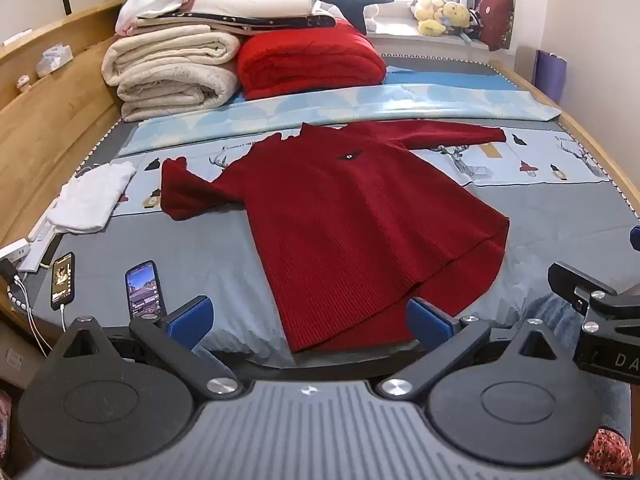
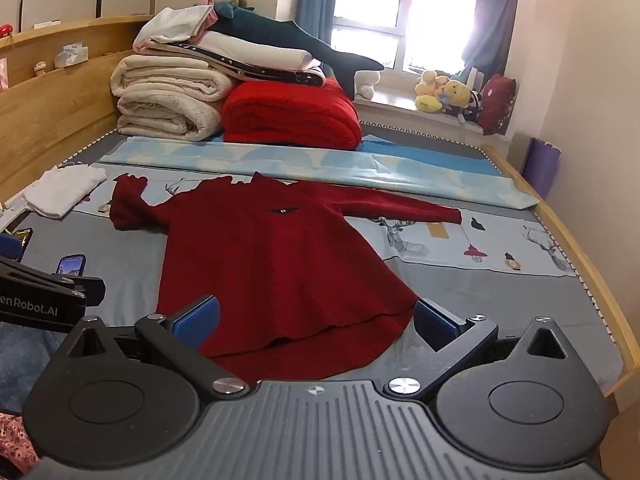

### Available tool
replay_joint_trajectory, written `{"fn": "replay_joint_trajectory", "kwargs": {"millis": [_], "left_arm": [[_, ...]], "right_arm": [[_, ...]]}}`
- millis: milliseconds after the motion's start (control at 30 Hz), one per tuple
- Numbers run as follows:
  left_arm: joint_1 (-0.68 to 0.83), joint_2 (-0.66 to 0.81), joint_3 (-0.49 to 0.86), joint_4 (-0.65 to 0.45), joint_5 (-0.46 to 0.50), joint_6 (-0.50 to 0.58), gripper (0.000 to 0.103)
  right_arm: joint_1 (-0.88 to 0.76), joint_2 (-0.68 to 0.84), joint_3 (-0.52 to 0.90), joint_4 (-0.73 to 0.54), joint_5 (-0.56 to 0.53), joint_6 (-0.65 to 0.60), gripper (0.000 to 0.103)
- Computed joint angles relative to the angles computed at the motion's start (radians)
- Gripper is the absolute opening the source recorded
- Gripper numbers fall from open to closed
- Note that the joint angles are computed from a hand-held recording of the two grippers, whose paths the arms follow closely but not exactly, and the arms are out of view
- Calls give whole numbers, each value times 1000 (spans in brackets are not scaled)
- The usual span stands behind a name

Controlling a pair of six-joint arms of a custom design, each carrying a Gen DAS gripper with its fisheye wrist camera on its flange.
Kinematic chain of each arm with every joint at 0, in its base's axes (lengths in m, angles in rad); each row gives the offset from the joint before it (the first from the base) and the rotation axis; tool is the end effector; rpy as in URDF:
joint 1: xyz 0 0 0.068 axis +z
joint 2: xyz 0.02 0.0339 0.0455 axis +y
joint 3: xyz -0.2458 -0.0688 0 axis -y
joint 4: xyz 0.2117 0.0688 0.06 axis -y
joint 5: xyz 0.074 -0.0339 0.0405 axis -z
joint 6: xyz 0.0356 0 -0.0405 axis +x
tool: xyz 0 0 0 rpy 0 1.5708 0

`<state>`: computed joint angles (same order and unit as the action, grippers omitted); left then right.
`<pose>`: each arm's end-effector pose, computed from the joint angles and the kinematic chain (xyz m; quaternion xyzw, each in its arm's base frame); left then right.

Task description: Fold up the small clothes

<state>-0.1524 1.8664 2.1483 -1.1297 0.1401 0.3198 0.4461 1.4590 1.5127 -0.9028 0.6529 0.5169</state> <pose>0.3457 -0.0581 0.3832 0.2423 0.9014 -0.0357 0.3570 0.2514 0.0963 0.3523 0.1445 0.8816 -0.1110 0.4353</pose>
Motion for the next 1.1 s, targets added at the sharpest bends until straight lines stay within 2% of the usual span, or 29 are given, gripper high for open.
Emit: {"fn": "replay_joint_trajectory", "kwargs": {"millis": [167, 233, 433, 467, 933, 1100], "left_arm": [[-4, -24, -34, 21, -1, 5, 103], [-7, -53, -111, 62, -2, 4, 103], [-5, -6, -22, 4, -2, 7, 103], [-4, 4, -2, -8, -1, 7, 103], [4, 30, 32, -29, 4, 3, 103], [0, 15, 1, -13, 2, 1, 103]], "right_arm": [[2, 4, 2, 1, -6, 5, 102], [2, 9, 7, -2, -9, 8, 102], [-9, -19, -36, 18, -20, 1, 102], [-13, 1, 5, -2, -27, 7, 102], [-50, -9, -28, 38, -74, -21, 102], [-46, -11, -34, 40, -71, -17, 102]]}}
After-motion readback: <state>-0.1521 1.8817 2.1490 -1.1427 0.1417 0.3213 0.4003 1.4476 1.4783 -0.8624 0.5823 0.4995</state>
